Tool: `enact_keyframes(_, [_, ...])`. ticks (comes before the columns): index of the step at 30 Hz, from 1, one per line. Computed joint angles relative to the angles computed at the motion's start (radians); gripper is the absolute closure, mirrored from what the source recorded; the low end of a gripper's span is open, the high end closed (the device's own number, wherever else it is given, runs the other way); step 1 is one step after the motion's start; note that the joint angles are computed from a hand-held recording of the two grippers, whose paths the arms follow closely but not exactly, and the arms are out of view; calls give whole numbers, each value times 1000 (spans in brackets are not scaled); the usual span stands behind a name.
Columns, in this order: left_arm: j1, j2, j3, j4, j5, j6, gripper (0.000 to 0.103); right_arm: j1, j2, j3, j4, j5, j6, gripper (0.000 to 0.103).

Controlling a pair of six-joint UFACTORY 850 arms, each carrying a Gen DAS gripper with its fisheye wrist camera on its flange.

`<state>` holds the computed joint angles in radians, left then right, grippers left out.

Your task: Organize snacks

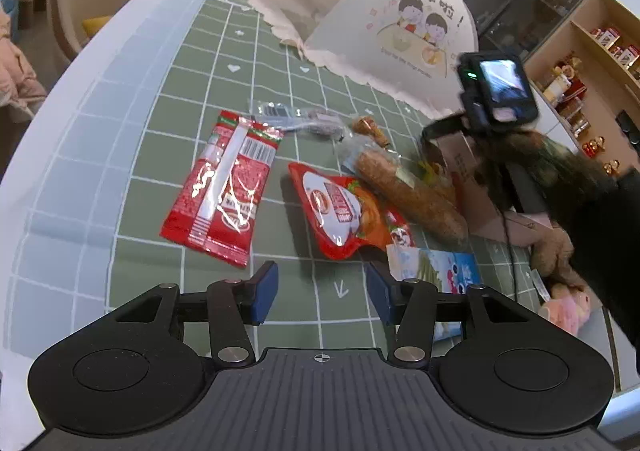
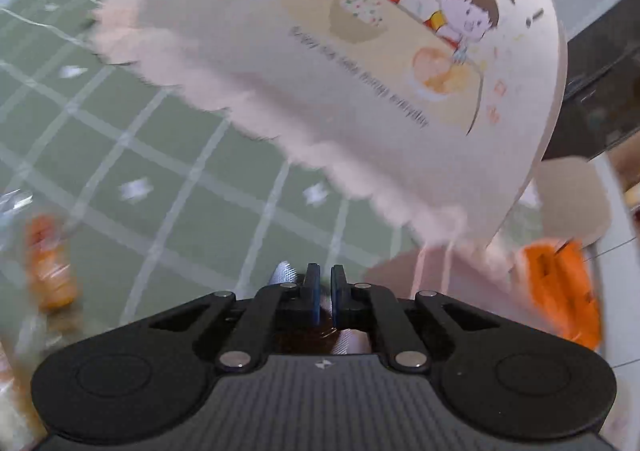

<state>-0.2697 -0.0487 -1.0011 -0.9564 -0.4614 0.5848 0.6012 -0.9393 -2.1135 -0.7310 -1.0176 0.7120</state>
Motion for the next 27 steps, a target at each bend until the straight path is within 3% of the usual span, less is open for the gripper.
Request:
enact_keyframes(5, [-14, -5, -4, 4, 12, -31, 49, 30, 221, 316, 162, 207, 57, 98])
enact_keyframes(8, [-29, -9, -12, 29, 23, -58, 49, 41, 431, 588, 250, 463, 112, 97])
enact_keyframes(10, [-40, -12, -15, 39, 30, -77, 49, 59, 546, 730, 133, 547, 286, 83])
enact_keyframes(11, [-46, -15, -15, 44, 31, -88, 49, 66, 587, 781, 60, 557, 385, 77])
enact_keyframes(12, [-53, -18, -16, 47, 32, -98, 49, 70, 616, 819, 5, 555, 464, 65])
enact_keyframes(16, [-88, -28, -24, 69, 26, -125, 49, 31, 671, 906, 22, 598, 546, 63])
enact_keyframes(20, [-122, -28, -38, 124, 32, -157, 49, 21, 629, 892, -146, 610, 747, 54])
enact_keyframes(22, [-135, -27, -44, 165, 41, -193, 49, 17, 601, 874, -220, 640, 813, 32])
enact_keyframes(24, [-145, -30, -55, 191, 44, -218, 49, 19, 566, 844, -204, 656, 785, 35])
enact_keyframes(26, [-157, -39, -73, 195, 47, -212, 49, 33, 537, 811, -116, 618, 684, 54])
enact_keyframes(27, [-165, -46, -86, 187, 51, -195, 49, 44, 537, 811, -83, 599, 646, 55])
